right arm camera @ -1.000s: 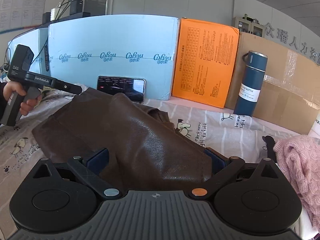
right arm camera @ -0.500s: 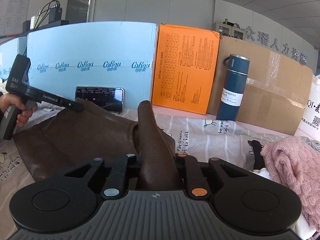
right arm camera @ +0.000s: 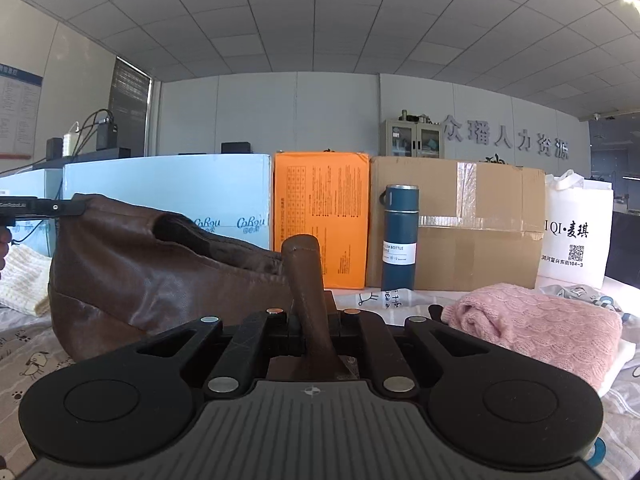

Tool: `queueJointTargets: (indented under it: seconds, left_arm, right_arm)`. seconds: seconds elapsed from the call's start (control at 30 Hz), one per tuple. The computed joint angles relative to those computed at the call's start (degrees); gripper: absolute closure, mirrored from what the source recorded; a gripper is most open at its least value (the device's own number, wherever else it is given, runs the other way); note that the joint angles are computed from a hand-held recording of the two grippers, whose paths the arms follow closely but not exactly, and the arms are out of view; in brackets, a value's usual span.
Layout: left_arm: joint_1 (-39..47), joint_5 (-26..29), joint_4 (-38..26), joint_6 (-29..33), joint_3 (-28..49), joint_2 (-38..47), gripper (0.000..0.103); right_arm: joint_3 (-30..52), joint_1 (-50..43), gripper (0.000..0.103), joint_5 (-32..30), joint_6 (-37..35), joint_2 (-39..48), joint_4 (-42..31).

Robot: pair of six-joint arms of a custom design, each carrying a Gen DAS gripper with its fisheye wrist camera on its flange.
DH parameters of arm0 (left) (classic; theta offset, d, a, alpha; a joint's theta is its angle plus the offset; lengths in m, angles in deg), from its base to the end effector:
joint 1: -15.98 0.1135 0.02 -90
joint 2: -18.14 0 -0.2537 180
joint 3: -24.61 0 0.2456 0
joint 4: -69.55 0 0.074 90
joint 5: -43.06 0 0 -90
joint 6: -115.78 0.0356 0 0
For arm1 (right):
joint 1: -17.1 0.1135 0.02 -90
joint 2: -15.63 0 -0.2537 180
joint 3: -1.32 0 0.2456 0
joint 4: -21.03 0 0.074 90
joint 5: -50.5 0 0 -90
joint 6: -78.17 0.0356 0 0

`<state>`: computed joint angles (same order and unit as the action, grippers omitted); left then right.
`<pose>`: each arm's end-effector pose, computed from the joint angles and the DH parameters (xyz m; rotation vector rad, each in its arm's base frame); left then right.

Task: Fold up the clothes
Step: 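Lay the jacket down on the bed and open both grippers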

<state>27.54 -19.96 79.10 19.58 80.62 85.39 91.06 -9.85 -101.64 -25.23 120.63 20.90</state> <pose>0.2663 0.0380 0.2965 0.1185 1.6010 -0.3037 0.3797 -0.1578 0.2699 -0.5275 1.6346 0.4726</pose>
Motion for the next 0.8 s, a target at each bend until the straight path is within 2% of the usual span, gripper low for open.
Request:
queueJointTargets:
  seconds: [0.07,0.17,0.23,0.4,0.57,0.67,0.73,0.77,0.8]
  left_arm:
    - [-0.27,-0.6,2.73,-0.93,-7.33,-7.92,0.086]
    - [-0.8,-1.98,1.01,-2.51,-15.12,-17.74,0.086]
    - [1.04,1.23,-1.35,-3.14,-18.67,-23.28,0.086]
    - [8.28,10.34,-13.85,-0.56,-22.3,-33.61,0.086]
    - [16.42,18.76,-30.35,6.13,-20.69,-37.25,0.08]
    - [20.31,20.87,-34.52,7.13,-20.37,-37.05,0.067]
    - [25.15,24.34,-35.89,5.53,-21.39,-39.5,0.05]
    - [28.58,27.12,-34.86,3.1,-22.27,-40.64,0.034]
    - [30.95,28.41,-33.07,0.32,-22.88,-41.38,0.025]
  right_arm:
    - [-2.68,-2.02,0.097,-2.62,0.87,-1.14,1.75]
    - [-6.43,-4.95,0.097,-6.56,0.95,-2.87,3.15]
    - [-8.4,-6.58,0.097,-8.57,-3.25,-4.62,-0.22]
    - [-9.89,-10.72,0.093,-11.18,-21.06,-7.86,-19.07]
    - [-9.49,-15.34,0.073,-11.56,-38.86,-8.65,-38.02]
    - [-7.54,-17.95,0.058,-11.02,-51.76,-7.88,-51.08]
    - [-5.07,-19.83,0.032,-11.5,-62.14,-6.41,-61.25]
    - [-3.98,-20.71,0.028,-12.05,-66.67,-5.63,-65.29]
    - [-2.53,-21.54,0.026,-12.99,-70.59,-4.52,-69.32]
